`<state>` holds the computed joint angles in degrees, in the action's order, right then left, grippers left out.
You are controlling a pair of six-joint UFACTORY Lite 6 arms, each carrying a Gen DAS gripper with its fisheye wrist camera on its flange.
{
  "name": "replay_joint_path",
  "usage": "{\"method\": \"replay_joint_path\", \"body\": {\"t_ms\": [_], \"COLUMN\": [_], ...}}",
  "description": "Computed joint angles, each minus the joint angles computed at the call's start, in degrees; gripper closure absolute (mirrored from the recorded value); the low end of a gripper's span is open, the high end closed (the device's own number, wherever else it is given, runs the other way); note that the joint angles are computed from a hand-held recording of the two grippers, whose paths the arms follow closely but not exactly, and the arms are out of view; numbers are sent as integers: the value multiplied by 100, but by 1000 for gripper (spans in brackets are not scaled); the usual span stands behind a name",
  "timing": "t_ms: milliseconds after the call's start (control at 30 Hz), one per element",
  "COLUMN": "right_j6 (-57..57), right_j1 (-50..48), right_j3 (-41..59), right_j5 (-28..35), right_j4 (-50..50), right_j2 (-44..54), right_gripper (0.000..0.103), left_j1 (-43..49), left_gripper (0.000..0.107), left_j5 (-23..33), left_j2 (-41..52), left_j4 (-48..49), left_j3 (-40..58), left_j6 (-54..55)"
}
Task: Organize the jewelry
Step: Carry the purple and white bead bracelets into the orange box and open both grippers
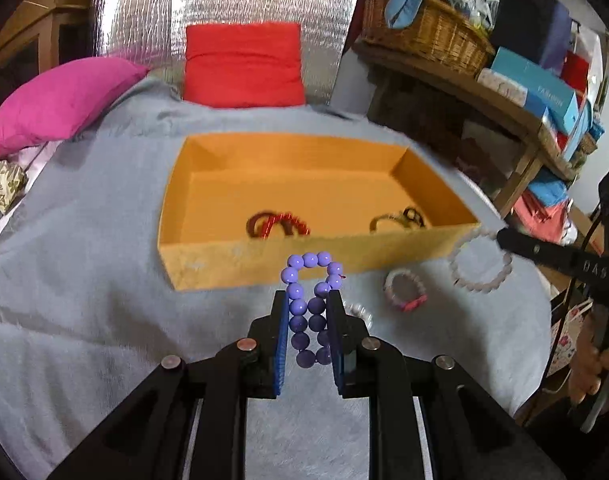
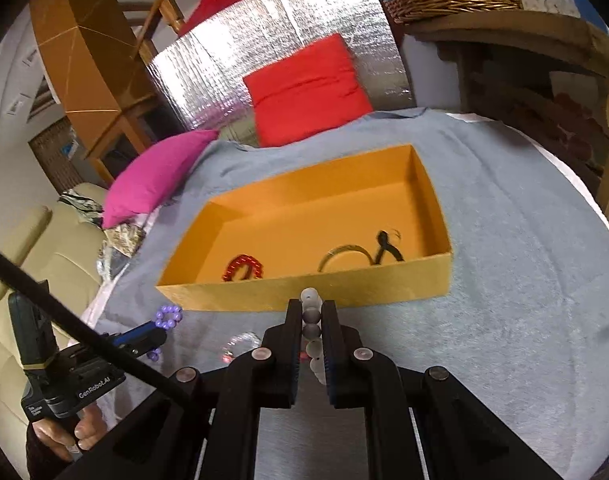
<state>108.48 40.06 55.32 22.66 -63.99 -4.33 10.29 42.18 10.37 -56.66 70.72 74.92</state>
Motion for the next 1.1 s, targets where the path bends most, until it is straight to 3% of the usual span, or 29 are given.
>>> {"method": "replay_joint_path", "body": {"t_ms": [400, 700, 1100], "right_j6": [1046, 1689, 1788], "right_j1": [30, -98, -551], "right_j3": [741, 1102, 1406], "right_j5": [-42, -68, -334], "right_j4": [-929, -1510, -1561], "right_j2": [555, 913, 1269], "right_gripper": [92, 92, 92], "left_j1": [-520, -771, -1318], "left_gripper": [88, 88, 87], "left_j5": [-578, -668, -1153], "left_j2": [237, 599, 860], "left_j4": [-473, -583, -369], "left_j3": [308, 718, 960], "left_j6": [28, -226, -588]}}
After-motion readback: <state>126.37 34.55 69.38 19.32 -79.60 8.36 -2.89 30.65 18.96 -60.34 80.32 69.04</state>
